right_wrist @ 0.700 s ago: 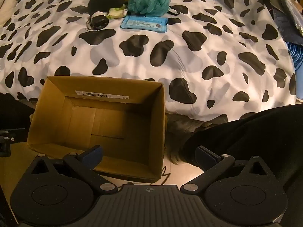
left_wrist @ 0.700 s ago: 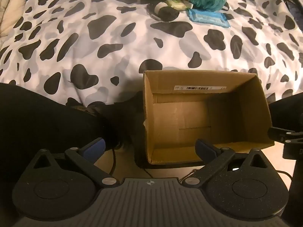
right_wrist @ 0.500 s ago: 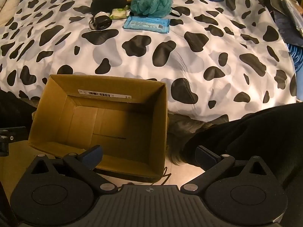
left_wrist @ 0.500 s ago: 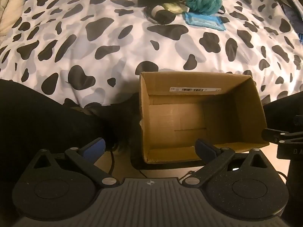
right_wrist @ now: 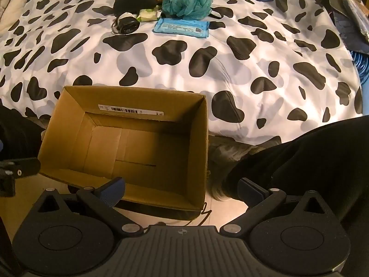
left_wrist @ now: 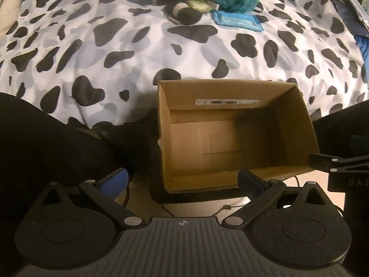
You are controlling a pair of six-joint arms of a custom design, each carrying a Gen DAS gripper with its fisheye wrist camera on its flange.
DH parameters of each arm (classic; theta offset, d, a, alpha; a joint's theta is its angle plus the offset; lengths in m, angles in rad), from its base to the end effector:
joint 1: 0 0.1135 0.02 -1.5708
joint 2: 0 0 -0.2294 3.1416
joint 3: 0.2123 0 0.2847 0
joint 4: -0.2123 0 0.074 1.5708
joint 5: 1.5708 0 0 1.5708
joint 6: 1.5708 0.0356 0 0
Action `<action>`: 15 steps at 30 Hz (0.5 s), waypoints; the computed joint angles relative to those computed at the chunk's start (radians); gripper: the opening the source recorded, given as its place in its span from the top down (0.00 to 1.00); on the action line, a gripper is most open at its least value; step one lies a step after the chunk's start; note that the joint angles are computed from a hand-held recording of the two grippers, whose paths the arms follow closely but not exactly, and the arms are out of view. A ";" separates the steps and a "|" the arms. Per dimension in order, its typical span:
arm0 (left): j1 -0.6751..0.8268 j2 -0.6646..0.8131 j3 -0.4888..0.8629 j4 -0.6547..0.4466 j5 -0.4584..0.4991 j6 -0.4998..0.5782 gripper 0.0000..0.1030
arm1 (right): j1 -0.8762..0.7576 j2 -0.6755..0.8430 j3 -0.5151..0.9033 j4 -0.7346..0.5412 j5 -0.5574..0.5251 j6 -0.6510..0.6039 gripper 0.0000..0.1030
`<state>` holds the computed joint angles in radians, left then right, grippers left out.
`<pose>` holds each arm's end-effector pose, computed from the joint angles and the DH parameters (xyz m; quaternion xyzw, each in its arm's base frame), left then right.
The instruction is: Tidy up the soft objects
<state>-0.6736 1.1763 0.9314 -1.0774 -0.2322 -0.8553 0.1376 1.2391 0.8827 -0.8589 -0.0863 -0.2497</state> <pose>0.1951 -0.1452 0.2107 -0.1037 0.9802 -0.0022 0.1684 0.2622 0.0394 0.1869 -0.1967 0.9635 0.0325 0.1788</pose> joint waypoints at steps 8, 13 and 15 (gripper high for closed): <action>-0.024 0.013 0.009 -0.002 -0.043 -0.014 0.00 | -0.007 -0.013 -0.011 0.013 -0.018 -0.001 0.00; -0.034 0.037 0.012 0.005 -0.055 -0.014 0.00 | -0.008 -0.009 -0.011 0.019 -0.017 0.005 0.00; -0.034 0.039 0.010 0.007 -0.055 -0.010 0.00 | -0.004 -0.013 -0.016 0.020 -0.010 0.004 0.00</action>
